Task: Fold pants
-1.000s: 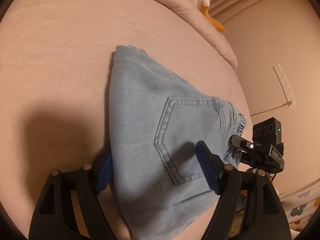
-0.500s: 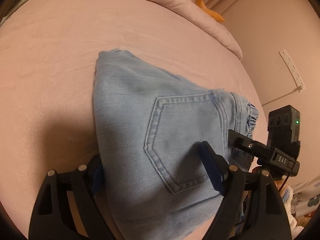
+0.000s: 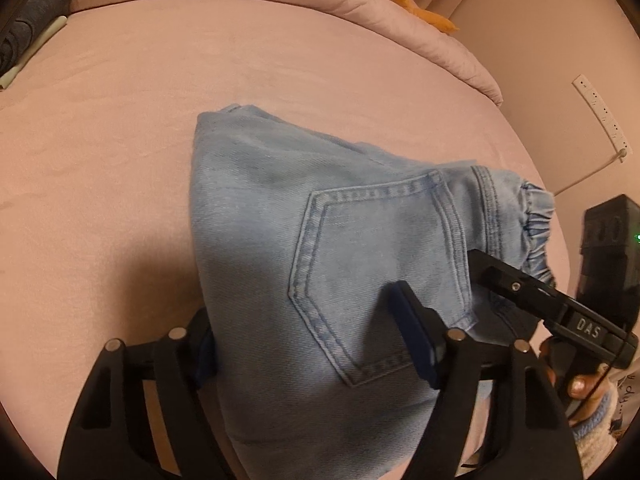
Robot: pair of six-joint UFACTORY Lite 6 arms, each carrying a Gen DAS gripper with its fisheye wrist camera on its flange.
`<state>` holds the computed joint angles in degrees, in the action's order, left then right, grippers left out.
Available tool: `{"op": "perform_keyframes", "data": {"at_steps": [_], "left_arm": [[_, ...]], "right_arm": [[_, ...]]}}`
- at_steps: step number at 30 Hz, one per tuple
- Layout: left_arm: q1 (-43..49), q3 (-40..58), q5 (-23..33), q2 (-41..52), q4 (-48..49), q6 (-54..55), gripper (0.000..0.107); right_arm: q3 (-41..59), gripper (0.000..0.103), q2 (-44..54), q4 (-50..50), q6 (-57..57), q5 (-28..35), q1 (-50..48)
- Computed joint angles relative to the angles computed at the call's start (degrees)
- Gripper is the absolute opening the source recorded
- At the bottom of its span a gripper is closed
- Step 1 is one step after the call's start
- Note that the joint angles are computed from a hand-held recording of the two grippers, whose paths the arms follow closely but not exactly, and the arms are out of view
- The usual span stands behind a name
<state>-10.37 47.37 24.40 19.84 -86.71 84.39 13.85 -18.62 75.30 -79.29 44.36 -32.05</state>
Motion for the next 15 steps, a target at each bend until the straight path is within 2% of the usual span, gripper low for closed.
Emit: {"op": "perform_keyframes", "data": {"at_steps": [6, 9, 15], "left_arm": [[1.86, -1.73, 0.29, -1.75, -0.68, -0.86, 0.05], [1.69, -3.17, -0.29, -3.38, -2.55, 0.58, 0.047], [-0.2, -5.23, -1.95, -6.61, -5.24, 2.4, 0.046]], "right_arm": [[-4.58, 0.055, -17.45, -5.74, 13.2, -8.97, 9.34], [-5.83, 0.053, -23.94, -10.96, 21.03, -12.29, 13.46], [-6.3, 0.053, -29.87, -16.17, 28.38, -13.77, 16.6]]}}
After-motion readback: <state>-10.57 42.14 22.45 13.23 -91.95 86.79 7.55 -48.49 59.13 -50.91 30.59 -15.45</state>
